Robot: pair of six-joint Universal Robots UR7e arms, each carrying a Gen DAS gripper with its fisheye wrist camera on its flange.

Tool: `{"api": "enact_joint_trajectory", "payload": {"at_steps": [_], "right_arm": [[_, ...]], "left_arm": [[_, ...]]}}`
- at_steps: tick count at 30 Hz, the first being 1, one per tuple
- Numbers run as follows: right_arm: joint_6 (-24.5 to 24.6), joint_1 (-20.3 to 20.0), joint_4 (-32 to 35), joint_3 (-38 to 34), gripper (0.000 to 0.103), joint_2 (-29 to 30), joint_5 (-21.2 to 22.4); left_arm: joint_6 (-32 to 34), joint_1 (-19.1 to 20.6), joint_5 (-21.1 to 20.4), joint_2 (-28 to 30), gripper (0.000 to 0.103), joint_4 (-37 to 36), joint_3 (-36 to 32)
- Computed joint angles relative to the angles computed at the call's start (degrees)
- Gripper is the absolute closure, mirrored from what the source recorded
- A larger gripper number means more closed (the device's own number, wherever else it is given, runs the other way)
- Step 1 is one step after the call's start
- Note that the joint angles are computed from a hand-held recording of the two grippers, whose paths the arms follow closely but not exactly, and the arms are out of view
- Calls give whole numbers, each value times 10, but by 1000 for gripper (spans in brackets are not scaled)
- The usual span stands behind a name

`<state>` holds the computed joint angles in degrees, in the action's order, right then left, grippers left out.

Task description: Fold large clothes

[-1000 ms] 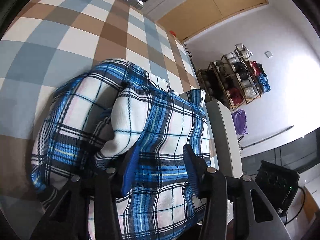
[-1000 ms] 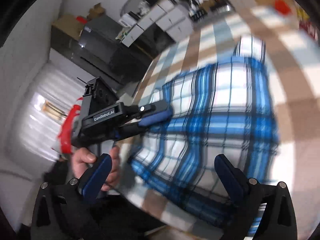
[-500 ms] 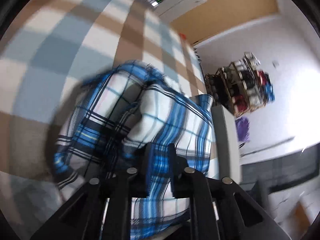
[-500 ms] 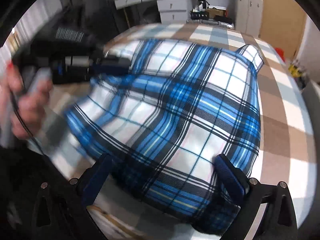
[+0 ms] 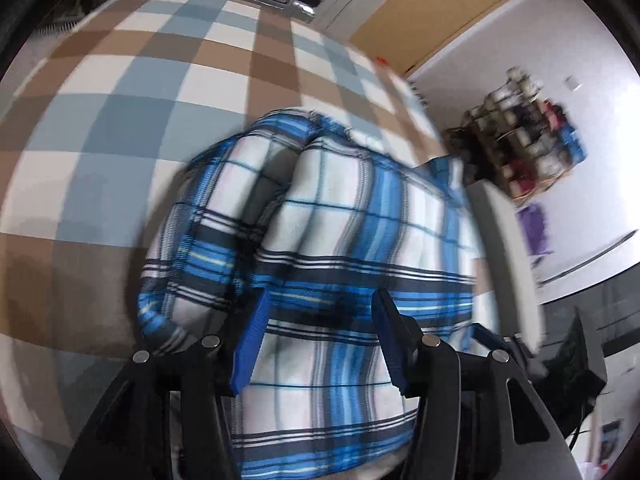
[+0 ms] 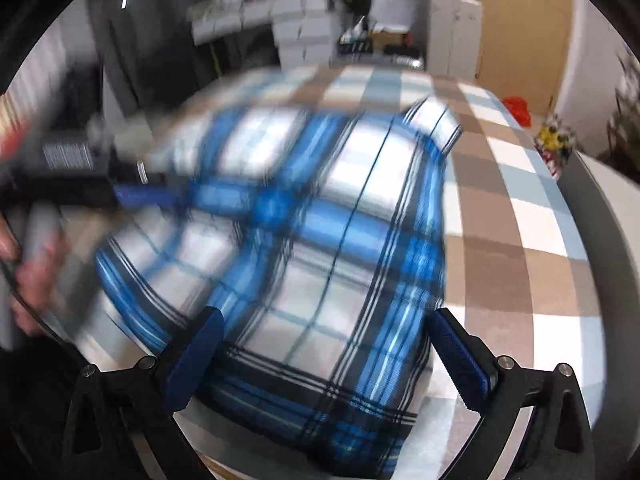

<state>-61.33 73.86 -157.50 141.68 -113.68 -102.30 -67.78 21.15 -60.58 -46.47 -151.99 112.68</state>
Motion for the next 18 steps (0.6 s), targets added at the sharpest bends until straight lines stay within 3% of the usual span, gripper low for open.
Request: {"api": "enact_joint_trajectory", "payload": {"at_steps": [2,5,9,11,14,16,18], "right_arm": [[-5,-3,-6,5,0,-2,-1],[30,-18,62,-26,0,-6,23],[81,-69,167,-77,0,-43,149],[113,-64,181,-106,0,-33,174],[170,-47,203,-176,0,25,201],[217,-28,219,-233,0,84,196],[281,-16,291,-310,0,156,193]], "left_arm": [[3,-4,9,3,56,35,-10],[1,-10,15,2,56,53,-14],[-15,-13,11,-11,56,41,0],[-16,-12,7,-14,56,36,4],[-13,-9,7,-5,56,43,-7],[-9,-10,12,0,56,61,-17],[-5,-14,19,5,56,80,-26]]}}
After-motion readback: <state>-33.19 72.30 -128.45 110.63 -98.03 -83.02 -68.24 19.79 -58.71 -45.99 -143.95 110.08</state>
